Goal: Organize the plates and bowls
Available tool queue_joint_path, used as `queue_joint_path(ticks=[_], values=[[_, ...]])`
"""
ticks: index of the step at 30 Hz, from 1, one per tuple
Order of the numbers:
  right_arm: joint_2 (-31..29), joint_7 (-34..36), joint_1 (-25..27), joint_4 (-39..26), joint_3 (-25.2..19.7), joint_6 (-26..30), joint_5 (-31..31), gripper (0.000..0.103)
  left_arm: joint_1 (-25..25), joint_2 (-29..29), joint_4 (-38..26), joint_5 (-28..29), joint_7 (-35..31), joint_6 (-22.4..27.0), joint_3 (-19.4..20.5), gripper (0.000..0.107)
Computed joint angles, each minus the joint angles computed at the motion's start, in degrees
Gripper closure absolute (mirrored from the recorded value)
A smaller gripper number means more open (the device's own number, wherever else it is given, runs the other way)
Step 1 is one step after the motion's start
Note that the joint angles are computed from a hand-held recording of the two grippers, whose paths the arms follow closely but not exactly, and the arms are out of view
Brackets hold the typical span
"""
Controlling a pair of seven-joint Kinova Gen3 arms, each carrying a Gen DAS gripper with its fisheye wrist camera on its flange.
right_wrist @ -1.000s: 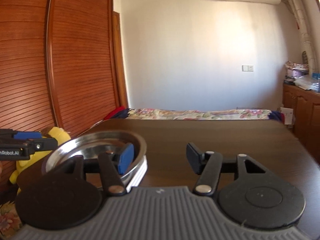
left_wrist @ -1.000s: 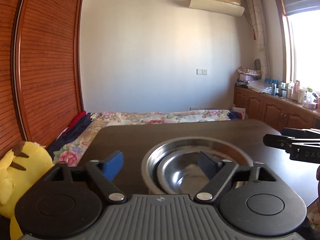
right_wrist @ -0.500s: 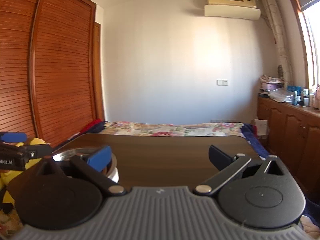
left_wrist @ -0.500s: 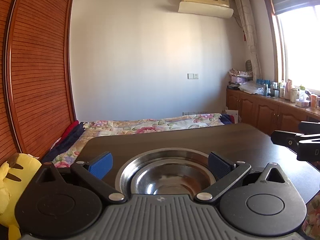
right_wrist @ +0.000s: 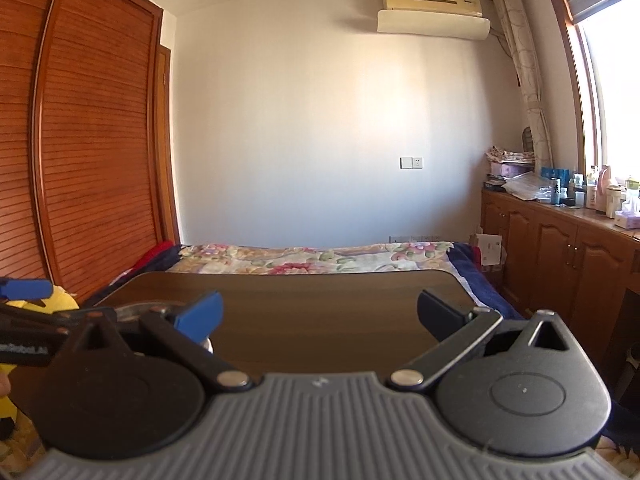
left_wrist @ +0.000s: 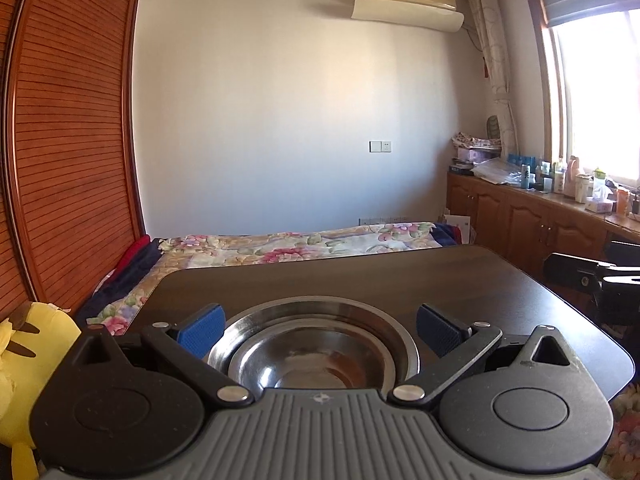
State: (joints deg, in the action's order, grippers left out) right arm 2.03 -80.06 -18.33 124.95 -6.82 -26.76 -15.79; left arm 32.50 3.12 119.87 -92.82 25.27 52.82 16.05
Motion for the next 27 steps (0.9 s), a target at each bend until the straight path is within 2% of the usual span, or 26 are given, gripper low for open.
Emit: queue_joint_path(ticks=[11, 27], values=[[0.20, -0.36, -0.01, 2.24, -0.23, -2.54, -0.40, 0.000, 0.15, 0.24, 1.15, 0.64, 0.75, 0.28, 0.07, 0.004], [0.39, 1.34, -0.42, 2.17, 0.21, -1.29, -2.71, 0.000, 0.34, 0.20, 1.30, 1.24, 0.69, 0.50, 0.05, 0.004]])
